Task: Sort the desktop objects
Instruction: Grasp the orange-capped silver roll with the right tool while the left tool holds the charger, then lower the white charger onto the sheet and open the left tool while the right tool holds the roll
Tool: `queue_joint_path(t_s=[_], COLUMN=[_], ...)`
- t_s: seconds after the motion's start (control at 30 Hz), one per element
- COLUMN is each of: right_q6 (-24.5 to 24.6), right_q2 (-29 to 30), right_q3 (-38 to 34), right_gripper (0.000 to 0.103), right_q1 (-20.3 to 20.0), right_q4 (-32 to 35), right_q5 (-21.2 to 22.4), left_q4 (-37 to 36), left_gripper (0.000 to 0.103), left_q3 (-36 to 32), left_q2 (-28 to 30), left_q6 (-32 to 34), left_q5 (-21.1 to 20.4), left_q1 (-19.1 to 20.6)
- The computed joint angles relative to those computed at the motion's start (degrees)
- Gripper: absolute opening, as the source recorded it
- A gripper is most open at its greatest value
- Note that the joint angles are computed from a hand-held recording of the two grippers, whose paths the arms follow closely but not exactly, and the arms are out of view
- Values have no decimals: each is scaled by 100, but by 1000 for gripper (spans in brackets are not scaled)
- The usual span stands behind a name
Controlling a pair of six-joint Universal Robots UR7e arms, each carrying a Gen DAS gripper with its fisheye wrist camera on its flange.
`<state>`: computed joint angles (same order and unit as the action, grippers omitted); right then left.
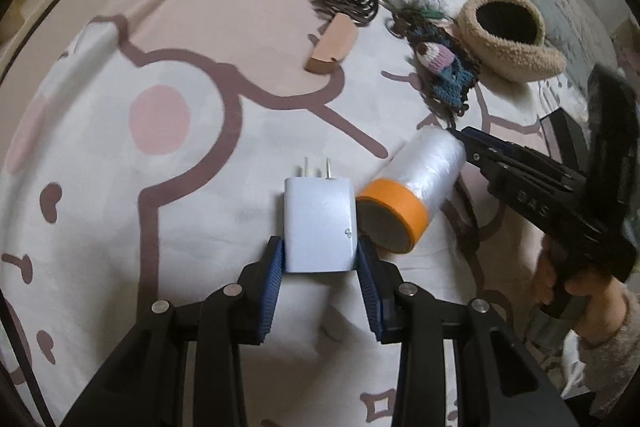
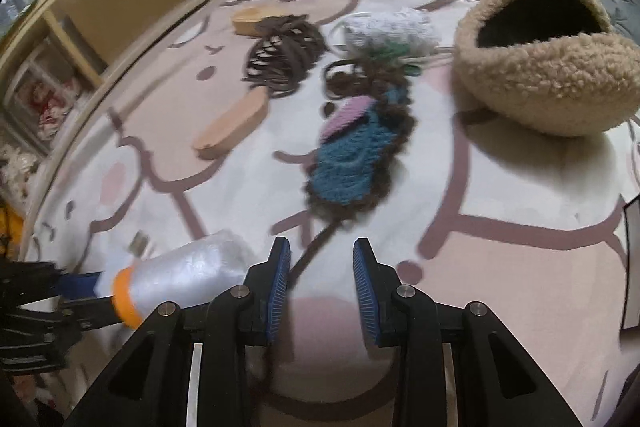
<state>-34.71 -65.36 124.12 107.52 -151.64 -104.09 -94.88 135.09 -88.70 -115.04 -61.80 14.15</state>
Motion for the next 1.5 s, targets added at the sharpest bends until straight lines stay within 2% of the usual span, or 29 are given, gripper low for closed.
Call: queue_joint_path(t_s=[0.13, 0.37, 0.53, 0.8, 1.03, 1.2, 1.4, 1.5], right_q6=[-37, -18, -149, -175, -352, -555, -761, -765], right_q2=[-194, -544, -849, -1520, -1972, -2289, -2709, -2922], right_q3=[-23, 6, 84, 137, 256, 569, 1054, 1226], right_gripper=[33, 33, 33, 33, 33, 33, 33, 34], right_q1=[-45, -160, -301, -631, -865, -1049, -1212, -1284], right_q4=[412, 825, 1011, 1350, 1418, 1069, 304, 16], right_q5=[254, 83, -171, -546, -817, -808, -492, -316], left_q4=[75, -154, -697, -1755, -2375, -2468, -2720, -2576], left_gripper=[36, 36, 36, 36, 36, 36, 36, 36], left_q3=[-59, -143, -261, -540, -654, -565, -330, -305], left_q2=[177, 339, 688, 1550, 1966, 2124, 1985, 1923], left_q6=[164, 508, 1022, 1990, 2519, 2700, 2916, 3012], left_q5=[79, 229, 265, 145, 73, 148, 233, 257], left_q1=[111, 148, 247, 392, 364, 166, -3, -85])
